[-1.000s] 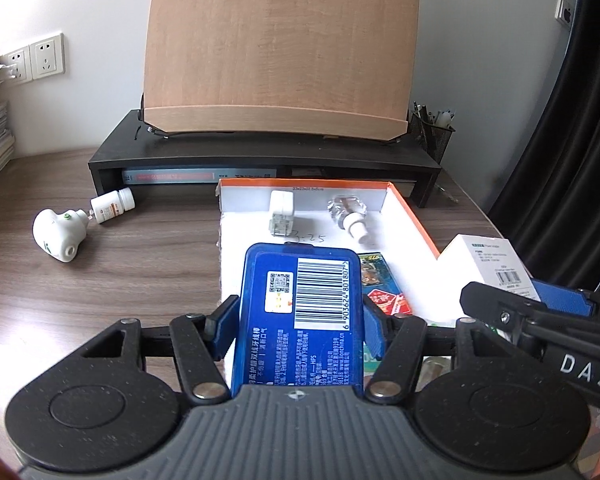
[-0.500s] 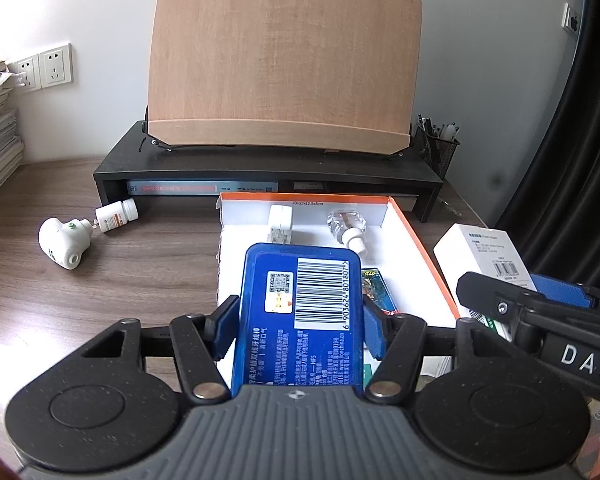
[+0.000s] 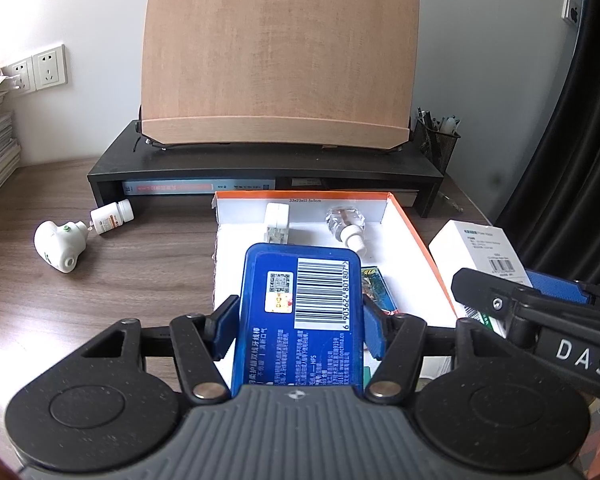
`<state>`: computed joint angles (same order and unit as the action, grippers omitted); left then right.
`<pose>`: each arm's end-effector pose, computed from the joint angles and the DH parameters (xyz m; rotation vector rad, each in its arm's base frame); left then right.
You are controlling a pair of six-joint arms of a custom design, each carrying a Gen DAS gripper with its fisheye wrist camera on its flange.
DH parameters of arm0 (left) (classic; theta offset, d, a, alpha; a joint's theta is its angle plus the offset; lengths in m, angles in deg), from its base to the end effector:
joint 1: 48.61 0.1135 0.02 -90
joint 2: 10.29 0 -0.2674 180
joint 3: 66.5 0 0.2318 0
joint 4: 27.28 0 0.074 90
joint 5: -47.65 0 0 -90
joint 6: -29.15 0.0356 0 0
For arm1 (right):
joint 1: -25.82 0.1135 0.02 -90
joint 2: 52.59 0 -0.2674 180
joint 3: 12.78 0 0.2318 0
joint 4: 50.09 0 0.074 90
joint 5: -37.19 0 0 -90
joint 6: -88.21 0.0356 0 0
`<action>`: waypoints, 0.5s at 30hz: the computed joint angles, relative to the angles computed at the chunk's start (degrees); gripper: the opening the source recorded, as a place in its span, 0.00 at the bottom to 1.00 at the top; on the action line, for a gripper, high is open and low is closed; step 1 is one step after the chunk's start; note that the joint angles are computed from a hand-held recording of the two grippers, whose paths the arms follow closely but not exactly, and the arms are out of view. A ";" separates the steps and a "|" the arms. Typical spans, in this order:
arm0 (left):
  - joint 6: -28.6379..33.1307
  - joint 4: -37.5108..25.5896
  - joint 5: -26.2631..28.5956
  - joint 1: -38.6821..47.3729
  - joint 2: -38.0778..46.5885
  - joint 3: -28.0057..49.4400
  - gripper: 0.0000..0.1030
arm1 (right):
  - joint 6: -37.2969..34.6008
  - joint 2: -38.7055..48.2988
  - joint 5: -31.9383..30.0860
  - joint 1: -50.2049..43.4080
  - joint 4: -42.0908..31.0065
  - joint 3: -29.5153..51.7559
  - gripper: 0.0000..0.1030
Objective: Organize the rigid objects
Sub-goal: 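Hold the blue tin and white adapter box above the box, lowering both grippers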
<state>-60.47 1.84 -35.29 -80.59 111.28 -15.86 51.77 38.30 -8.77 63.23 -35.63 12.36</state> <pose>0.2668 -0.1717 0.0494 0.7111 2.2200 -0.4221 0.1593 0.0907 0.0918 0.6032 2.0815 -0.0709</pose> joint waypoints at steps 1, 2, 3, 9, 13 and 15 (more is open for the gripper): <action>0.02 -0.17 -0.04 0.05 0.14 0.19 0.60 | -0.21 0.30 -0.14 -0.12 0.20 0.17 0.69; 0.03 -0.29 -0.01 0.13 0.21 0.31 0.60 | -0.50 0.56 -0.36 -0.31 0.46 0.30 0.69; 0.01 -0.48 0.01 0.18 0.25 0.49 0.60 | -0.73 0.79 -0.61 -0.52 0.80 0.38 0.69; 0.29 -1.18 0.31 0.85 0.44 1.20 0.60 | -1.91 1.82 -1.39 -1.55 1.57 1.28 0.69; 0.55 -1.57 0.55 1.38 0.62 1.42 0.60 | -2.27 2.63 -1.95 -1.89 2.04 1.85 0.69; 0.62 -1.72 0.77 1.66 0.68 1.49 0.60 | -2.45 2.99 -2.23 -1.97 2.36 2.06 0.69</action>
